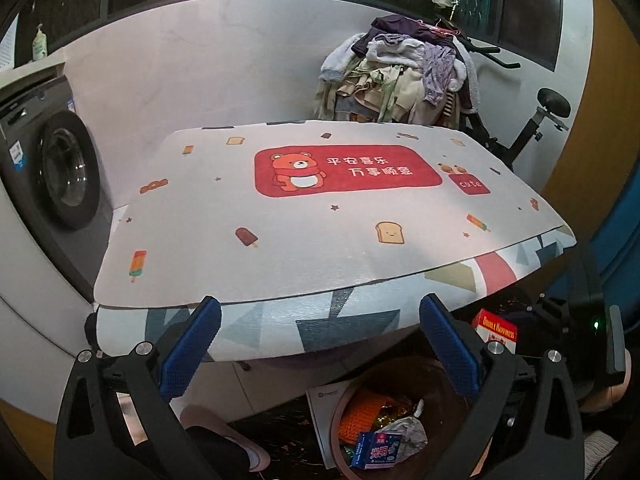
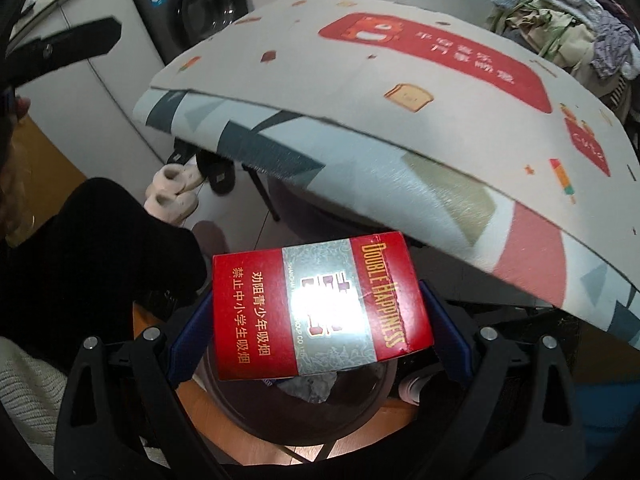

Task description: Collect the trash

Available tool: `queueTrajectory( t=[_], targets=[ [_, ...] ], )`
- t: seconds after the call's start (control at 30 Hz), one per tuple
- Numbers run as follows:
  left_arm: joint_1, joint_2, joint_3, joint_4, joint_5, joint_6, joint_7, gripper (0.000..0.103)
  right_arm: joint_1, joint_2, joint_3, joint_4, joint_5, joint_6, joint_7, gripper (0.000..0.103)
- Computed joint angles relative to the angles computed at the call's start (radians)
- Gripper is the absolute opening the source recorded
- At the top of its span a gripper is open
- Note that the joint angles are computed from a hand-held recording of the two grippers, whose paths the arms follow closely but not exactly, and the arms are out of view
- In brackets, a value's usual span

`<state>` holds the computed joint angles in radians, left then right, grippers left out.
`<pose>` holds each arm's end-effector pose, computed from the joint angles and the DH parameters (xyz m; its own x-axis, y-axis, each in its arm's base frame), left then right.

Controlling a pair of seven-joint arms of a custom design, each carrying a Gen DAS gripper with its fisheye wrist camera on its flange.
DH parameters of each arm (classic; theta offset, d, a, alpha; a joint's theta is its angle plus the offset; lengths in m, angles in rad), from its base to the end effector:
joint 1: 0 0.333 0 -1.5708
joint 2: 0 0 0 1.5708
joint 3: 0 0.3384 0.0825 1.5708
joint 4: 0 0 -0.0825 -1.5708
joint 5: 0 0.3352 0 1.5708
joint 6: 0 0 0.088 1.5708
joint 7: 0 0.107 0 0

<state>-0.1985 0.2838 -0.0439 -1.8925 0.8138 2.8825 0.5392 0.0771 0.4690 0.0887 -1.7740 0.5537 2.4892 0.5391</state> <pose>0.5951 -0.1874 0.4733 0.0565 -0.9972 0.0482 -0.6946 -0.0739 -0.7156 0.6438 0.0972 0.3714 0.7167 -0.6882 -0.1126 -0.6538 -0.6069 -0.4520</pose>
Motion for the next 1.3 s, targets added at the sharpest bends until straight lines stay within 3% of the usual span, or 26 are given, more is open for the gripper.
queueTrajectory(
  t=[0.23,0.6,0.73,0.83,1.0,1.2,1.3],
  targets=[
    [-0.027,0.001,0.024,0.015,0.075,-0.052,-0.085,0.097,0.017,0.010,-0.015,0.009,-0.047,-0.022,0.040,0.093],
    [-0.024,-0.001,0.008,0.036,0.182,-0.141,-0.189,0.097,0.015,0.023,-0.015,0.019,-0.071,-0.006,0.080,0.097],
    [-0.021,-0.011,0.007,0.035,0.217,-0.140,-0.236,0.097,0.008,0.013,-0.010,0.015,-0.056,0.041,0.070,0.097],
    [-0.036,-0.035,0.027,0.036,0.342,-0.136,-0.371,0.097,0.005,-0.002,-0.007,0.016,-0.043,0.097,0.065,0.097],
    [-0.032,-0.074,-0.001,0.069,0.478,-0.234,-0.499,0.097,-0.033,-0.056,0.038,0.020,0.069,0.211,-0.009,0.097],
    [-0.004,-0.104,-0.038,0.107,0.546,-0.229,-0.516,0.097,-0.071,-0.111,0.088,0.052,0.237,0.341,-0.126,0.097],
    [-0.002,-0.101,-0.055,0.139,0.530,-0.238,-0.452,0.097,-0.094,-0.130,0.111,0.081,0.347,0.373,-0.193,0.097]
  ],
)
